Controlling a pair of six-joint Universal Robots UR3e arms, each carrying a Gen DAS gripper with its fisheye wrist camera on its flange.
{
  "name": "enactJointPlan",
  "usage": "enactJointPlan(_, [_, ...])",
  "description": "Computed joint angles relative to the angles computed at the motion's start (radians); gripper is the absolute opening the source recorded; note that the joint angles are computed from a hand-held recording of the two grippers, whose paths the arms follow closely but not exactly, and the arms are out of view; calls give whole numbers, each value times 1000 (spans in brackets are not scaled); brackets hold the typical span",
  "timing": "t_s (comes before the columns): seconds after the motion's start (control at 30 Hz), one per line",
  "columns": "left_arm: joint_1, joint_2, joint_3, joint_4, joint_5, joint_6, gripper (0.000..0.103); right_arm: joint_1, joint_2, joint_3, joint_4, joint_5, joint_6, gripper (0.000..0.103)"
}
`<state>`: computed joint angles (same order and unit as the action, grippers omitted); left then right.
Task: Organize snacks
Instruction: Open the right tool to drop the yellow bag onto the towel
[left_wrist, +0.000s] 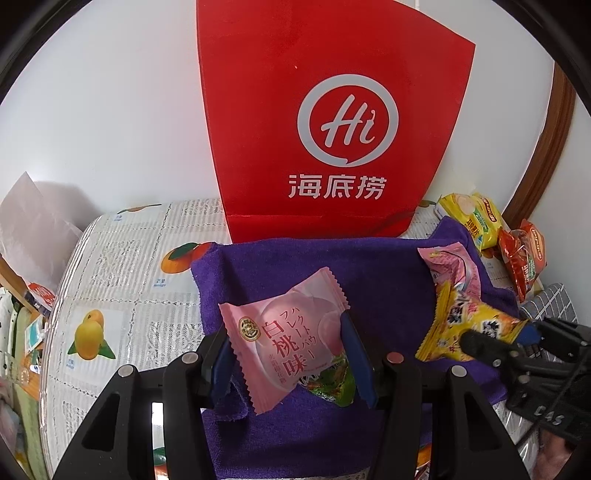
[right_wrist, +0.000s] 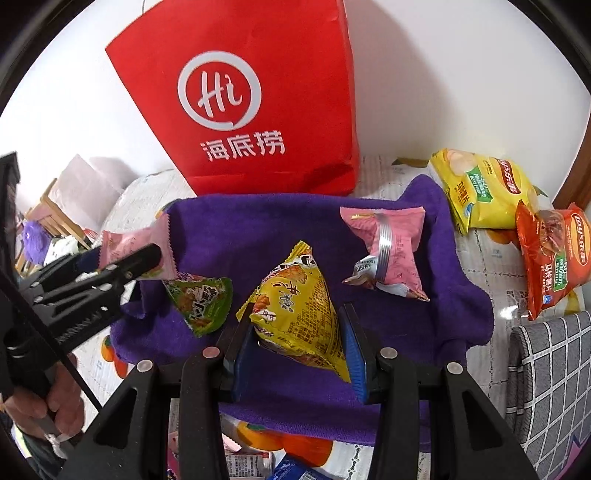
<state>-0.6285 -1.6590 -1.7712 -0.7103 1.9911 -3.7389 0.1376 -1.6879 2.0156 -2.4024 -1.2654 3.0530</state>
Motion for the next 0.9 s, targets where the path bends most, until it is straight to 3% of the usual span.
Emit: enactJointPlan(0.9, [-30, -33, 46, -25, 8, 15, 52, 96, 166, -55, -32, -112, 35, 44])
